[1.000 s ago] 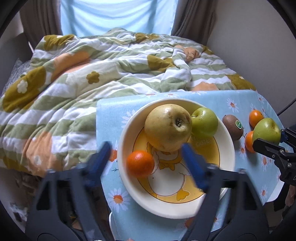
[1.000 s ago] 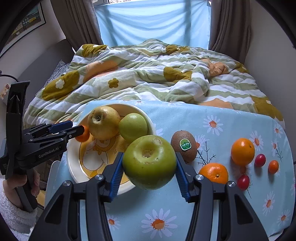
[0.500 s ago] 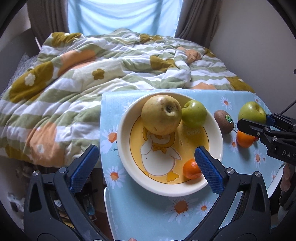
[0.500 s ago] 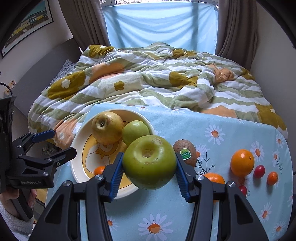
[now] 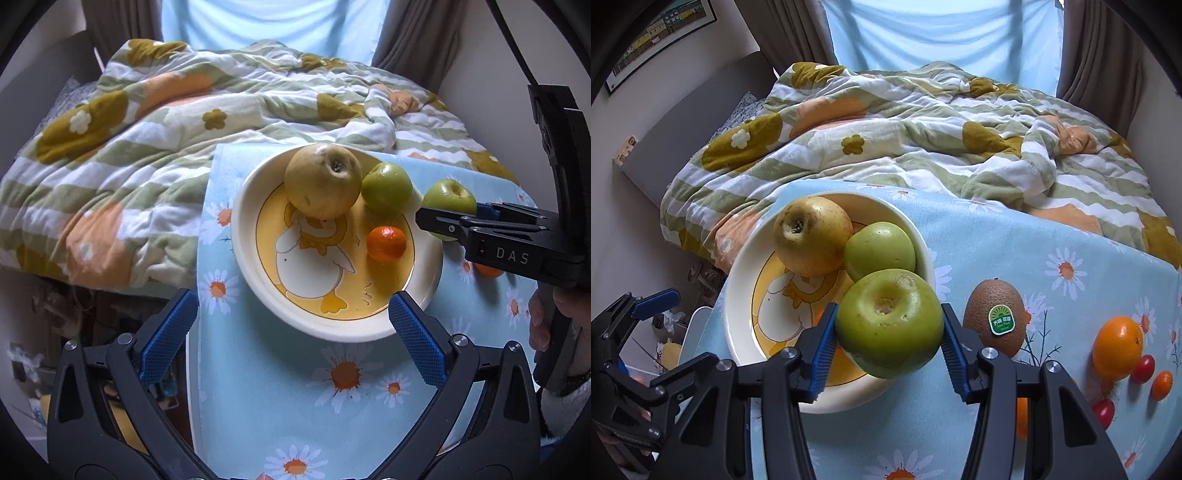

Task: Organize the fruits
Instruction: 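Place the second green apple into the bowl with the right gripper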

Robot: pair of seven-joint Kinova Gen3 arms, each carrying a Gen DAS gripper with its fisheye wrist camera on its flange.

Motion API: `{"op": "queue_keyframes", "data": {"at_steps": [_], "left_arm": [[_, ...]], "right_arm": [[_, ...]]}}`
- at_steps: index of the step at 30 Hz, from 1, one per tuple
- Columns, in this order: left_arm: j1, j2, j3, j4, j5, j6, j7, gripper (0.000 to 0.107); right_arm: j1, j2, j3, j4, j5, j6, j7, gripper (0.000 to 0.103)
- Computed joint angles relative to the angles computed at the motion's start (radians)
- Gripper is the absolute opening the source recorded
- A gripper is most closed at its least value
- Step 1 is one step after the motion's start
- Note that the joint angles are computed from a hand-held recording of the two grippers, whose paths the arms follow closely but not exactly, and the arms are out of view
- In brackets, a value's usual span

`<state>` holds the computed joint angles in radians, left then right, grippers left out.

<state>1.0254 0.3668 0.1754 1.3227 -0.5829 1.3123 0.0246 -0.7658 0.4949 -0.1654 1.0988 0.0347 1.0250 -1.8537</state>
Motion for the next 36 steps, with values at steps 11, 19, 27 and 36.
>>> {"op": "queue_keyframes", "data": {"at_steps": [11,19,27,36], "left_arm": [[0.013,0.027,-0.006,-0.021,0.02,0.005,0.037,0.103],[0.025,0.037,-0.012,-0.034,0.024,0.007,0.038,0.103],[0.05,0.035,-0.015,-0.074,0.0,0.05,0.016,0.103],[0.077,0.017,-0.003,-0.137,-0.035,0.113,-0.049,0.103]], "right_arm": [[0.041,0.011,-0.026,0.021,-0.069,-0.048,0.063,0.065],[0.023,-0.026,-0.013,0.073,-0.047,-0.108,0.033,0.094],[0.029,-0.056,-0.016,0.075,-0.045,-0.082,0.017,0.094],[-0.006,-0.162,-0.001,0.132,0.025,-0.072,-0.115,0.094]]}}
